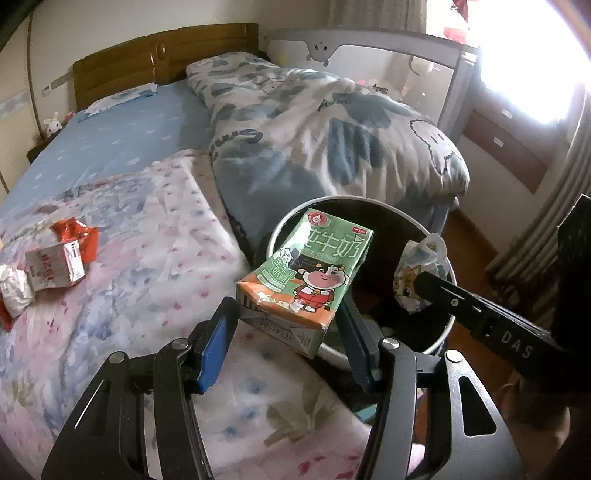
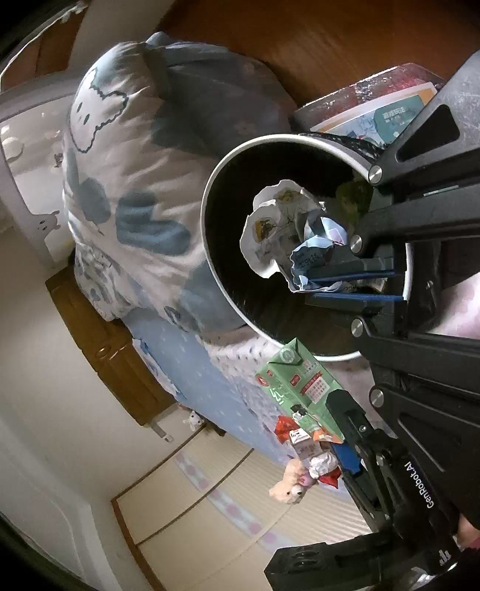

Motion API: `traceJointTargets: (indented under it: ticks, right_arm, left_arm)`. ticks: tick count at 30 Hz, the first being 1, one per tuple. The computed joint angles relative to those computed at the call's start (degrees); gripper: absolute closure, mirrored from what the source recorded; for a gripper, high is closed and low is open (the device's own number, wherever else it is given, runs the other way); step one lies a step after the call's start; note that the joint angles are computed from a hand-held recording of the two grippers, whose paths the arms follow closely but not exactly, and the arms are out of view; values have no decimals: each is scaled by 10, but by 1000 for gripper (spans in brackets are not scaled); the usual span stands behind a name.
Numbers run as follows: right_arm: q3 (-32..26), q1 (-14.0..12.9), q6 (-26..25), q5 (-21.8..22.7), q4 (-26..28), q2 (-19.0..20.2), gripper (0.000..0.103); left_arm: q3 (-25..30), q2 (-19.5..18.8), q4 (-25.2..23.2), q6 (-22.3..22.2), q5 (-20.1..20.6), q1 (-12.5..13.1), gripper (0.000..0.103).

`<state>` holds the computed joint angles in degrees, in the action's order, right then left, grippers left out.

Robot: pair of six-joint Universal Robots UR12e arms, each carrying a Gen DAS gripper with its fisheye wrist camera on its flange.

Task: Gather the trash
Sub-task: 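Carry the milk carton and foil to the bin and open both tools, then move both tools back toward the red chip bag and red-and-white carton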

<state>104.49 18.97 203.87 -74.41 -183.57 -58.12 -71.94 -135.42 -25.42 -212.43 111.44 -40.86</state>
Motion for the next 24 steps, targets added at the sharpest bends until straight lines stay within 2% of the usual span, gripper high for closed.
traceJointTargets:
  ticks: [6, 12, 16, 20, 24]
  right_arm:
    - [-7, -5, 3, 4, 7, 4, 97]
    - [-12, -10, 11, 4, 14, 6, 97]
    - [-13, -9, 13, 2, 19, 6, 93]
    - [-15, -9, 18, 0, 22, 6, 92]
    - [-13, -9, 24, -5, 18, 5, 79]
  left_arm:
    - [20, -11, -11, 10, -3, 1, 48]
    - [29, -16, -18, 1, -14, 4, 48]
    - [35, -19, -27, 1, -22, 5, 47]
    - [32, -17, -29, -2, -26, 6, 44]
    - [13, -7, -18, -13, -22, 6, 38]
